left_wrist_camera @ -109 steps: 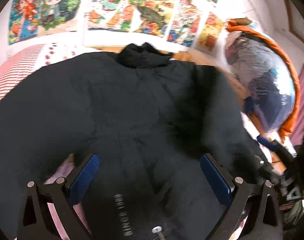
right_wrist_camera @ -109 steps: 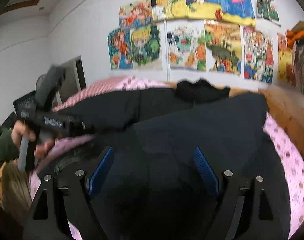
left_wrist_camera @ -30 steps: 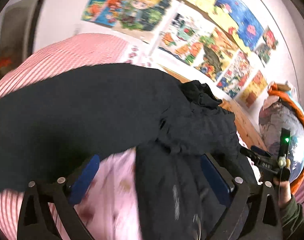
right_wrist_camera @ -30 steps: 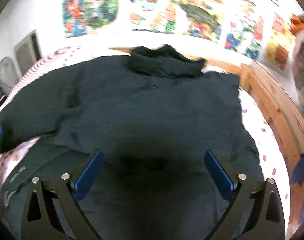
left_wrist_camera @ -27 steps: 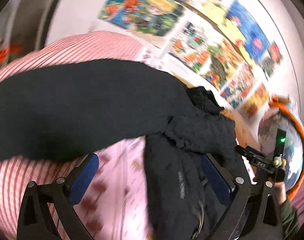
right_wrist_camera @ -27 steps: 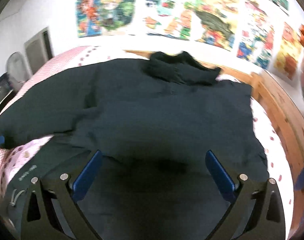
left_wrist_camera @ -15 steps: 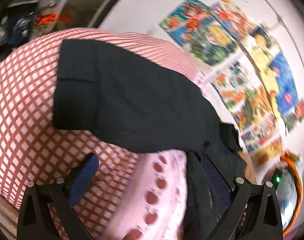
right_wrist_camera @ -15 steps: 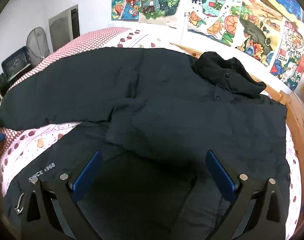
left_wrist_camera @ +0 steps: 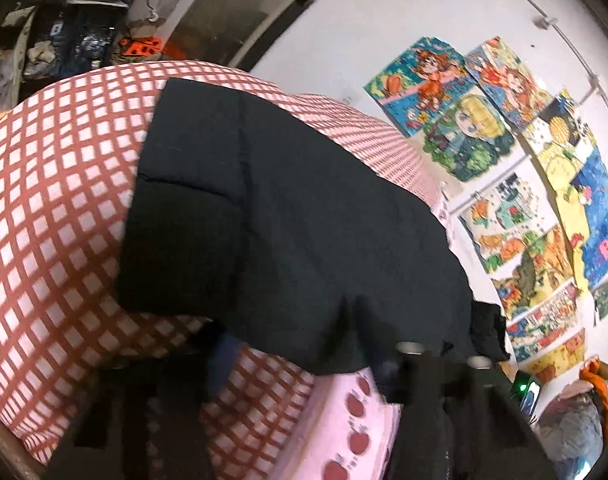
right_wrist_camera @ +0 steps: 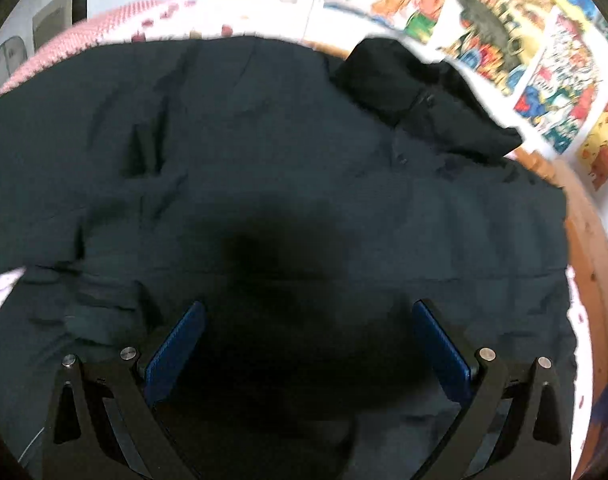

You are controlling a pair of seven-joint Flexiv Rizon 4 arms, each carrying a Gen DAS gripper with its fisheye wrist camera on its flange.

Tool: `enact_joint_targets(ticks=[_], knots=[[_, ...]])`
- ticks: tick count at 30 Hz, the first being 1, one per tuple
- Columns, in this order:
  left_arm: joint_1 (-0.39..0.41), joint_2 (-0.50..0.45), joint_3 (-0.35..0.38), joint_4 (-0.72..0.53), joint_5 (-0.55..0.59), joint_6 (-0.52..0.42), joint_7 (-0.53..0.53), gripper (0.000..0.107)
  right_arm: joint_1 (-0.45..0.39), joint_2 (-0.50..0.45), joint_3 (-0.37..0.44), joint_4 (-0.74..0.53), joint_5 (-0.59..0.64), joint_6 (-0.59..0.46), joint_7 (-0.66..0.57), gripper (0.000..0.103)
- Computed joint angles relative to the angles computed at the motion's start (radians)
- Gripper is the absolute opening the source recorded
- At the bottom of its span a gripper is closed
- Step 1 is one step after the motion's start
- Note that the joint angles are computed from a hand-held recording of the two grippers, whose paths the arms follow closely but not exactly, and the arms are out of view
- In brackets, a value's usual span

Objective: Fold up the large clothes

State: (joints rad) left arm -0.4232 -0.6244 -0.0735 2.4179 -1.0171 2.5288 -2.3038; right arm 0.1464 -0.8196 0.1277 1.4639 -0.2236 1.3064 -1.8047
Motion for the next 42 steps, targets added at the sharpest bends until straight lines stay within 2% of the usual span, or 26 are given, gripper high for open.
enact_joint_targets(ticks=[1,3,6,9,10,13,15,19,20,23,28,32,35,37,38,42], knots=[[0.008,-0.004,0.003,0.006,0.01,0.005,-0.017,0.029,0.012,-0.013,-0.011,-0.011,-0.008,-0.02,0.007,0.101],[0.024,-0.012,0.008,0.018,0.047,0.02,-0.058,0.022,0.033,-0.03,-0.032,-0.015,-0.019,-0.03,0.025,0.101],[-0.001,-0.018,0.015,0.005,0.008,0.043,-0.018,0.014,0.012,-0.036,-0.005,-0.009,-0.002,-0.015,0.021,0.101],[-0.076,-0.037,0.009,-0.041,-0.159,0.125,0.144,0.012,-0.045,0.0,0.056,0.039,0.031,0.048,-0.011,0.101],[-0.1,-0.046,0.0,-0.068,-0.229,0.166,0.229,0.011,-0.099,0.022,0.119,0.057,0.074,0.066,-0.05,0.101],[-0.121,-0.054,-0.023,-0.142,-0.305,0.264,0.446,0.01,-0.274,0.063,0.317,0.068,0.182,0.036,-0.189,0.101],[-0.121,-0.046,-0.025,-0.188,-0.288,0.322,0.582,0.01,-0.332,0.091,0.36,0.09,0.226,0.043,-0.264,0.101],[-0.112,-0.038,-0.028,-0.283,-0.212,0.415,0.804,0.01,-0.388,0.146,0.36,0.137,0.273,0.086,-0.381,0.101],[-0.109,-0.039,-0.029,-0.315,-0.18,0.427,0.865,0.01,-0.406,0.161,0.364,0.156,0.292,0.112,-0.409,0.101],[-0.091,-0.031,-0.047,-0.377,-0.072,0.416,0.982,0.01,-0.458,0.153,0.383,0.12,0.333,0.096,-0.47,0.101],[-0.079,-0.07,-0.091,-0.545,0.088,0.315,1.206,0.01,-0.521,0.17,0.38,0.093,0.439,0.064,-0.512,0.101],[-0.087,-0.132,-0.122,-0.674,0.158,0.188,1.314,0.01,-0.564,0.17,0.373,0.07,0.529,0.047,-0.545,0.101],[-0.096,-0.164,-0.133,-0.735,0.183,0.08,1.349,0.009,-0.55,0.166,0.329,0.056,0.563,0.045,-0.539,0.101],[-0.114,-0.187,-0.136,-0.794,0.159,-0.039,1.412,0.01,-0.555,0.152,0.318,0.03,0.593,0.049,-0.526,0.101],[-0.125,-0.193,-0.13,-0.807,0.144,-0.07,1.427,0.01,-0.57,0.141,0.324,0.007,0.612,0.03,-0.517,0.101],[-0.205,-0.242,-0.095,-0.925,-0.067,-0.268,1.624,0.01,-0.629,0.099,0.359,-0.09,0.709,-0.113,-0.506,0.101]])
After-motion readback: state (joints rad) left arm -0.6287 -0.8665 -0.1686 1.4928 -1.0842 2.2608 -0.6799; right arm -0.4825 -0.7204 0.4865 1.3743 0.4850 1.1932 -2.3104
